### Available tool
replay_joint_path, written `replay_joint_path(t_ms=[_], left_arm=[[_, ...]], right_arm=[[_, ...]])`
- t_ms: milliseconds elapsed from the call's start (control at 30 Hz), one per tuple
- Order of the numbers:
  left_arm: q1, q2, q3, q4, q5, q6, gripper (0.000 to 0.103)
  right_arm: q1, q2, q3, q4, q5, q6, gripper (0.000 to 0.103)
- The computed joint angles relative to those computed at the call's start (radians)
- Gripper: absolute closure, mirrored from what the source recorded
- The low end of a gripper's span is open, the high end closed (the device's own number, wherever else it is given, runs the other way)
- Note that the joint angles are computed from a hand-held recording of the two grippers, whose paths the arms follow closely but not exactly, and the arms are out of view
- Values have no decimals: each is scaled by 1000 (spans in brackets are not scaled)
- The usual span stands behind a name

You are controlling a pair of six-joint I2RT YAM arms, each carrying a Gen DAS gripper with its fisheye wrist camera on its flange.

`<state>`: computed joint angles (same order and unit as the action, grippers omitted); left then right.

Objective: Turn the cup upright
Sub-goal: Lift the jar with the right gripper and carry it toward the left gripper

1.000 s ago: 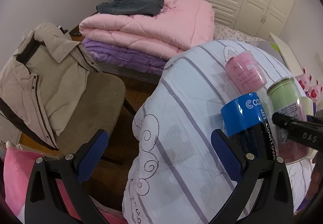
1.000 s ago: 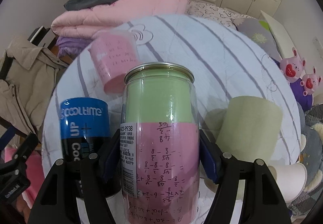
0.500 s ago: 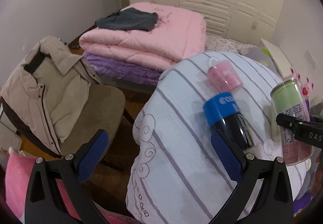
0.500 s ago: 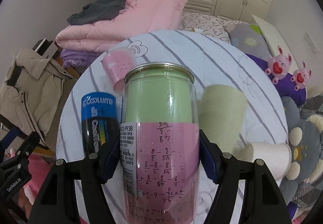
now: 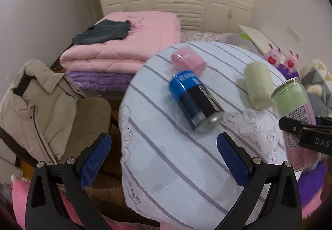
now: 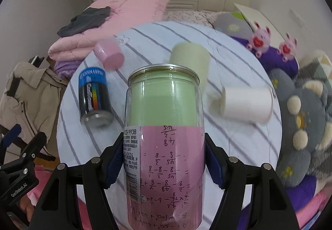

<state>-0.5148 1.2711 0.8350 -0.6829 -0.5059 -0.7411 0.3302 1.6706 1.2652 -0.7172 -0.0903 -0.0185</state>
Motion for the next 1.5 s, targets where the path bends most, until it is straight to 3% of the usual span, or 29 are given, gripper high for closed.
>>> replay_joint_path(t_ms=[367, 633, 667, 700, 1500], left_arm=[[-73, 82, -22, 39, 38, 3, 0], [-69, 111, -47, 128, 86, 59, 0], [-70, 116, -43, 126, 87, 62, 0], [-74, 122, -37, 120, 82, 62, 0], [-150, 97, 13, 18, 29, -8, 0]], right_arm=[[-14, -82, -225, 74, -7, 50, 32], [-10, -48, -250, 84, 20, 38, 30], [-13, -50, -252, 83, 29, 42, 23], [-14, -58, -256, 87, 38, 48, 22], [-56, -183, -299, 80, -23, 25, 22]])
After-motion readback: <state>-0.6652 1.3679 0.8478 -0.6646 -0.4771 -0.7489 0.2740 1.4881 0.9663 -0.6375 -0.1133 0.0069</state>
